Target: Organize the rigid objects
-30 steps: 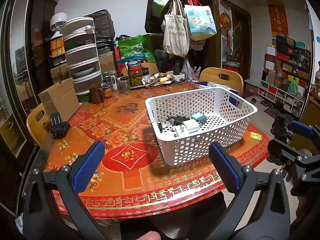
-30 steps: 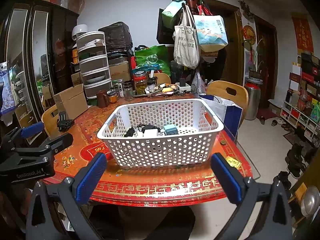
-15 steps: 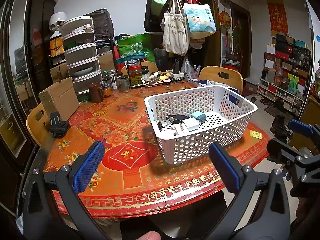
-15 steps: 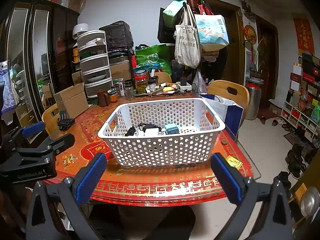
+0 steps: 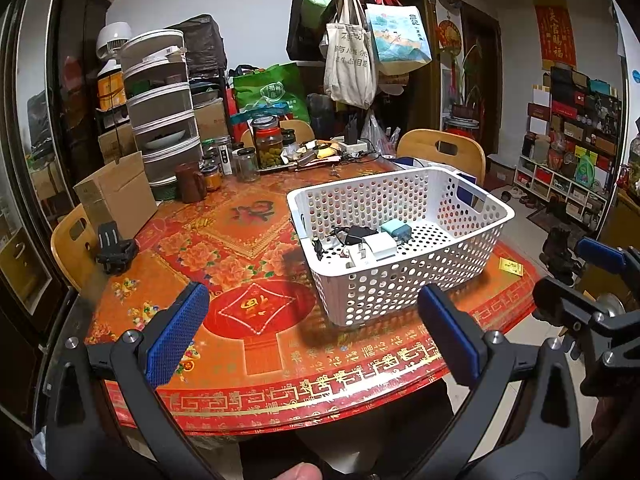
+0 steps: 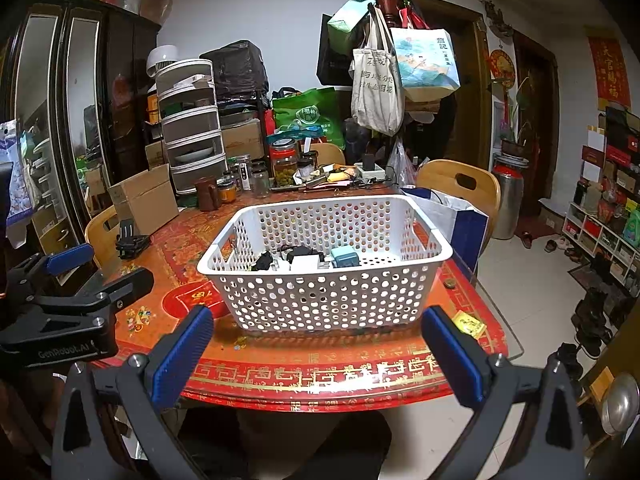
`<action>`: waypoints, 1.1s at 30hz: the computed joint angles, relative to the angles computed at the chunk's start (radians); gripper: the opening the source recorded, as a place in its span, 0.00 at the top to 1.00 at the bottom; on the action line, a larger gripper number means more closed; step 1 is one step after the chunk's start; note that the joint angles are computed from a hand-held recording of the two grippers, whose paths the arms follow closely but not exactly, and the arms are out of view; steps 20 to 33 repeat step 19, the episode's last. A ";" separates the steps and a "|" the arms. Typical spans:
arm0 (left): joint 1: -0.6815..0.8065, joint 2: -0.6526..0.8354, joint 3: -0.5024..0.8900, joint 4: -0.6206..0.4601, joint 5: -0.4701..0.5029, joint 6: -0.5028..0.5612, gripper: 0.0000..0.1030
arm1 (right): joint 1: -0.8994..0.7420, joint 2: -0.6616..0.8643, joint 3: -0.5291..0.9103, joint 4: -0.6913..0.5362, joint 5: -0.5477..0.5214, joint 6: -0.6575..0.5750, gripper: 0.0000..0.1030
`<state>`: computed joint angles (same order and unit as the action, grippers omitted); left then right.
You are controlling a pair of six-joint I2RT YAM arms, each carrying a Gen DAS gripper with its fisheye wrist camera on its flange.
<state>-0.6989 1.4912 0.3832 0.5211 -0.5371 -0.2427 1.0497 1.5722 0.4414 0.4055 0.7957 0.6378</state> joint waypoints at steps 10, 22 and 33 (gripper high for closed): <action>-0.007 0.020 0.008 0.007 -0.011 0.000 0.00 | 0.005 0.013 0.007 0.002 0.001 0.001 0.00; 0.005 0.020 -0.003 0.022 -0.004 0.004 0.00 | 0.005 0.022 0.009 0.010 -0.006 -0.007 0.00; 0.005 0.020 -0.003 0.022 -0.004 0.004 0.00 | 0.005 0.022 0.009 0.010 -0.006 -0.007 0.00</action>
